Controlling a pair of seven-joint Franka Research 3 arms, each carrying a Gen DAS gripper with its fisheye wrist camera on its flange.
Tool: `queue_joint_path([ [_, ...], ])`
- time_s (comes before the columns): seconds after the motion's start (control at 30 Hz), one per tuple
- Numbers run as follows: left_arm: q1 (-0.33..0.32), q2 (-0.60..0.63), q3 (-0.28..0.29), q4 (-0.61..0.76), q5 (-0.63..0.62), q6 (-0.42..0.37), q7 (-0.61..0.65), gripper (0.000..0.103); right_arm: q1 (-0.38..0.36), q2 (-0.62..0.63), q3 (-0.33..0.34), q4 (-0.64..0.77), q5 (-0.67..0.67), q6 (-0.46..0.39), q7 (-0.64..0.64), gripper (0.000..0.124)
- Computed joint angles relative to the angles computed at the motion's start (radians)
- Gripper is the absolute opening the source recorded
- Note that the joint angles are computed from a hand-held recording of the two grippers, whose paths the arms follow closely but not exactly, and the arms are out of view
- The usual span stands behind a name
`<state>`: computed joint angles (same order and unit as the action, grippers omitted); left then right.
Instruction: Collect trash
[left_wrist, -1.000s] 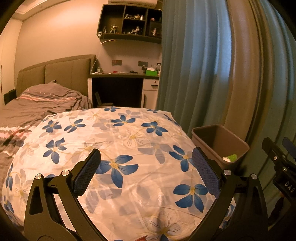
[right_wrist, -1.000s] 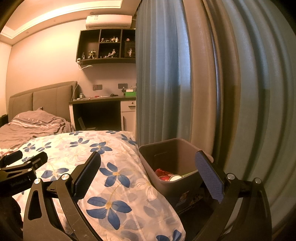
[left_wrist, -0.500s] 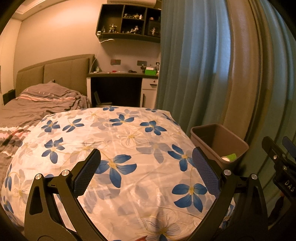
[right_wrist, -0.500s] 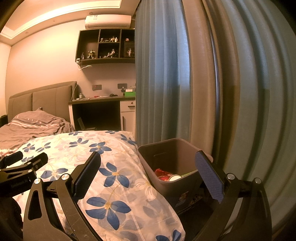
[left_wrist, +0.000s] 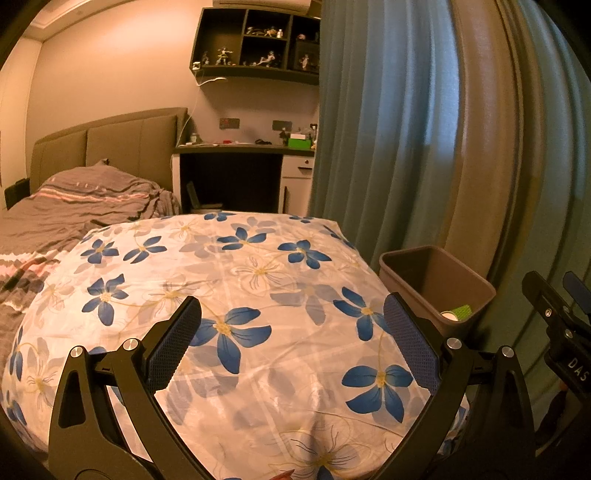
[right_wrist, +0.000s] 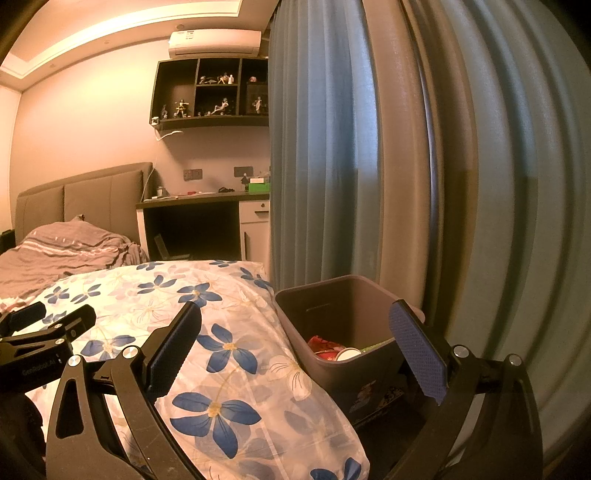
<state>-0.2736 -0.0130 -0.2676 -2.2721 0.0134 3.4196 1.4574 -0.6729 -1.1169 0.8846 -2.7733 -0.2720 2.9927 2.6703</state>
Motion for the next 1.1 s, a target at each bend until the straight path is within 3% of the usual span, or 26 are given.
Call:
queue_joint_path([
  [0.07, -0.002, 0.002, -0.011, 0.001, -0.052, 0.0, 0.045, 0.097, 0.002, 0.002, -0.002, 0.0, -0.001, -0.001, -0.001, 0.097],
  [0.63, -0.008, 0.001, -0.008, 0.002, -0.062, -0.001, 0.056, 0.097, 0.002, -0.001, 0.0, -0.002, -0.003, 0.001, 0.003, 0.097],
  [0.8, -0.007, 0.002, -0.001, 0.003, -0.026, -0.001, 0.022, 0.097, 0.002, -0.001, -0.001, -0.003, -0.003, 0.003, 0.001, 0.097],
  [0.93, -0.004, 0.001, 0.015, 0.0, 0.096, 0.003, -0.087, 0.097, 0.002, -0.001, -0.001, -0.004, -0.002, 0.004, 0.001, 0.097],
  [1.03, -0.004, -0.004, 0.01, -0.012, 0.104, 0.019, -0.088, 0.09, 0.002, -0.001, -0.001, -0.004, -0.002, 0.003, 0.001, 0.097],
  [1.1, -0.002, -0.008, -0.007, -0.019, 0.042, 0.024, -0.026, 0.084, 0.003, -0.002, -0.002, -0.005, -0.001, 0.003, 0.001, 0.097],
])
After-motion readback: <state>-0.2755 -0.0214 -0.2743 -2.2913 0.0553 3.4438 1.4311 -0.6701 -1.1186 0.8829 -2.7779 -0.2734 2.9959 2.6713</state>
